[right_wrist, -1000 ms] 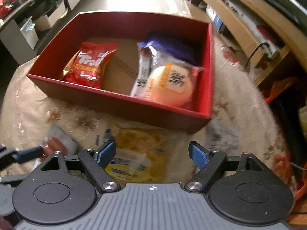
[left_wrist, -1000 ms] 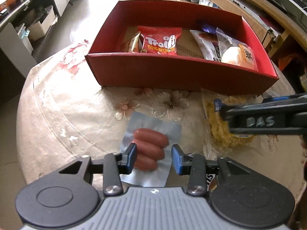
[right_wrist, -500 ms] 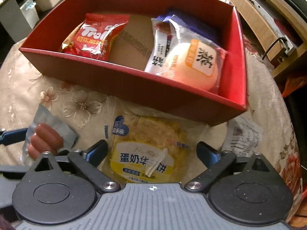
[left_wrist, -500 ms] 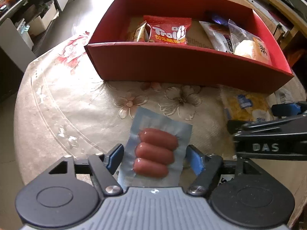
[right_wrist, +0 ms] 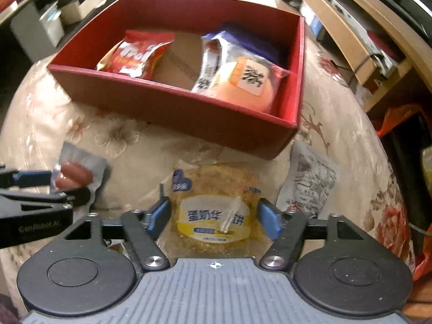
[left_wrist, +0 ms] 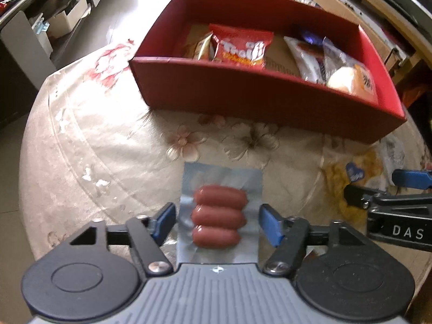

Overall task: Organize snacks
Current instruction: 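Grasp the sausage pack with the left tool while the right tool grasps the yellow waffle bag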

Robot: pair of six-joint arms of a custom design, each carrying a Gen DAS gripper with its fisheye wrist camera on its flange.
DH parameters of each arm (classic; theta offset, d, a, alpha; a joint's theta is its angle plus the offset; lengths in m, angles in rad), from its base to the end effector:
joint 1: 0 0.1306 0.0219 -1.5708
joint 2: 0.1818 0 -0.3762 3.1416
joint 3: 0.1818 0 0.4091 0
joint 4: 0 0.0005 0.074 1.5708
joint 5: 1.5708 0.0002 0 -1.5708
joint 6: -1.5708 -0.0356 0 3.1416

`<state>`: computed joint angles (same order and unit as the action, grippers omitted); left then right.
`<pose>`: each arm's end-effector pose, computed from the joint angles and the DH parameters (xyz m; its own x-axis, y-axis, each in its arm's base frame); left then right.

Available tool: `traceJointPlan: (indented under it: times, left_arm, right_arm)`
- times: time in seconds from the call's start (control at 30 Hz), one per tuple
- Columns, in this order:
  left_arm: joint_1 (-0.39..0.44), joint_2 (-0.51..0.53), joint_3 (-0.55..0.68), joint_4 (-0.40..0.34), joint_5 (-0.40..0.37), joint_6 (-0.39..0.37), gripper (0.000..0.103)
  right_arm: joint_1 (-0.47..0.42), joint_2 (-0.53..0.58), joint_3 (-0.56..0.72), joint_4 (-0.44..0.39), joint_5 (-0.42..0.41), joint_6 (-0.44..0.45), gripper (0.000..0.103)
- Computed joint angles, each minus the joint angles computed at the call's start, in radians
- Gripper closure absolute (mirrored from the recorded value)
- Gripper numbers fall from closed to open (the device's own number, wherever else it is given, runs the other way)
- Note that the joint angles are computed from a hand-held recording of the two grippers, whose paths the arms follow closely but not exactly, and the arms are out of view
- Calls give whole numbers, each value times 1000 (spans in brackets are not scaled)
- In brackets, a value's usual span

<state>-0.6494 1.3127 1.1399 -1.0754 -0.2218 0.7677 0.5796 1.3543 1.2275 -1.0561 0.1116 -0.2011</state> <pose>0.3473 -0.2545 0.3322 -0.9146 -0.1562 -0.3730 -0.1401 0.9877 -0.0701 0.3838 0.2459 0.3535 -0.8606 -0.3261 -0.3912 -0.3441 0.9386 -0.0255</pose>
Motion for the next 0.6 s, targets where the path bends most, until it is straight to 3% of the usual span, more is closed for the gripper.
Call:
traceJointPlan:
  times: [0.03, 0.1, 0.23, 0.33, 0.4, 0.6]
  left_arm:
    - [-4, 4, 3, 4, -9, 1, 28]
    - [-5, 24, 16, 5, -17, 0, 23]
    - [-2, 73, 38, -12, -54, 22, 23]
    - [-3, 80, 44, -12, -71, 24, 24]
    - [-4, 76, 44, -12, -79, 14, 32]
    - [-10, 42, 22, -16, -53, 28, 32]
  right_arm:
    - [-6, 3, 6, -4, -10, -9, 15]
    - [-13, 10, 13, 0, -9, -23, 14]
    - [-6, 53, 26, -9, 11, -32, 7]
    - [-12, 59, 19, 13, 6, -48, 7]
    - [-14, 60, 20, 18, 2, -39, 11]
    - [2, 32, 17, 19, 14, 26, 31]
